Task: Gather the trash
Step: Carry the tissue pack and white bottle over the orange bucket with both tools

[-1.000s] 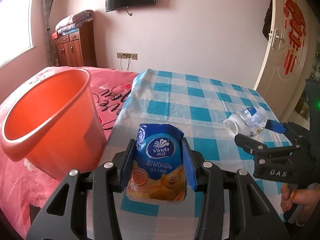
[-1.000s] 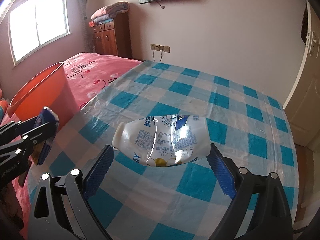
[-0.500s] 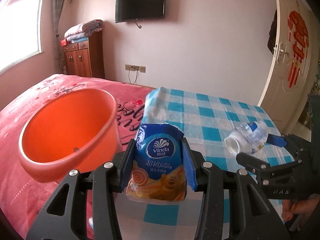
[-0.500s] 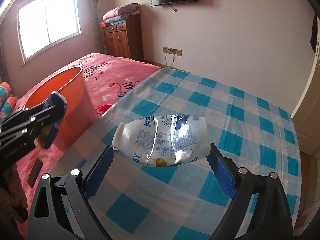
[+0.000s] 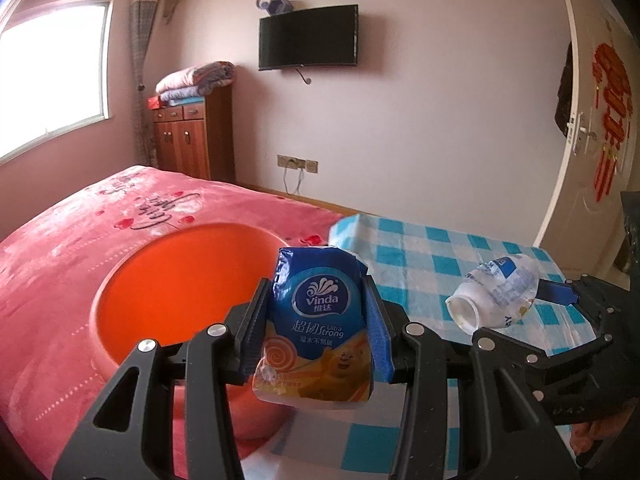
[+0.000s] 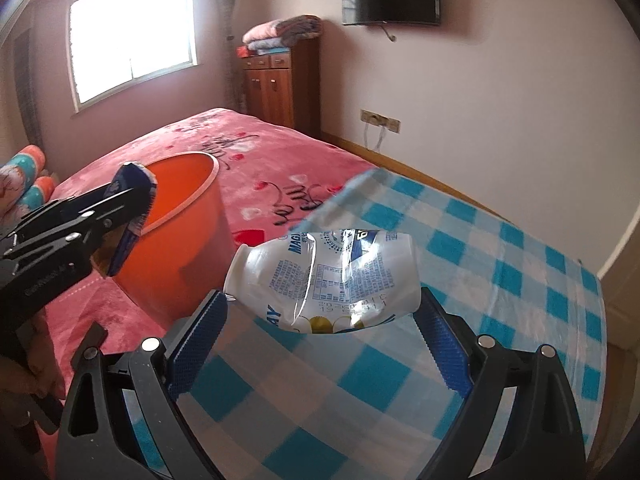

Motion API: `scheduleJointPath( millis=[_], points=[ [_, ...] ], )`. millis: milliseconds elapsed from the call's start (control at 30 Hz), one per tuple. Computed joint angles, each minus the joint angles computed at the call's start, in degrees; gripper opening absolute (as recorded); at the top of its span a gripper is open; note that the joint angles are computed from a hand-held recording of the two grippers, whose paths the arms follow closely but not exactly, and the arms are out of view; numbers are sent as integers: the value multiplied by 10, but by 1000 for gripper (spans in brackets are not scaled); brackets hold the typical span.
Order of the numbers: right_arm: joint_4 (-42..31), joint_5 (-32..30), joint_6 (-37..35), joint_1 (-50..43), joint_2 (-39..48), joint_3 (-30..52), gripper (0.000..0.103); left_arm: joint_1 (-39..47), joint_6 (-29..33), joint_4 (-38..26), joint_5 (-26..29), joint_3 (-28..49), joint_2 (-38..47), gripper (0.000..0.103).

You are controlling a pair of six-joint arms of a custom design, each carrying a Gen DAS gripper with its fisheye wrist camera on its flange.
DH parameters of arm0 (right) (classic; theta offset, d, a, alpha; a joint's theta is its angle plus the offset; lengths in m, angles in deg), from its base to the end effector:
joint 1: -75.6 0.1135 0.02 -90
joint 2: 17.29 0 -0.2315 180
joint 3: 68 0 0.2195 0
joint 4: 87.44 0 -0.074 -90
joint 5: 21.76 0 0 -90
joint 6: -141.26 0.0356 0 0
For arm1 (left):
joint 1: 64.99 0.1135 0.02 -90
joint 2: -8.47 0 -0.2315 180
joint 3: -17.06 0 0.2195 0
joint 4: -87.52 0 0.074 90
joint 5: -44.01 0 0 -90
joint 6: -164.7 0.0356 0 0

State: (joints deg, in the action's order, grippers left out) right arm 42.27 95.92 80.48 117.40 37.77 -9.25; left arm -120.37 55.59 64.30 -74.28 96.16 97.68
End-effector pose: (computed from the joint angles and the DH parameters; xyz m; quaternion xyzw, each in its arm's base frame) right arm 0.1444 0.1070 0.2407 -0.0109 0.9064 0.0276 0.4213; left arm 0.1962 -0.2545 0.2486 0.1554 0.8472 -0.1073 0.4966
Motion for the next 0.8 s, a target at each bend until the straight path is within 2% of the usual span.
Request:
scheduleJointPath(
  millis=[300, 533, 800],
  points=[
    [57, -22, -66, 10, 141, 111, 92, 61, 21, -6, -4, -6, -17, 46],
    [84, -42, -108, 10, 246, 191, 92, 123, 22, -4, 17, -15, -16, 46],
    [113, -71, -141, -6, 323, 232, 93, 173, 17, 11, 44, -22, 4, 46]
  ],
)
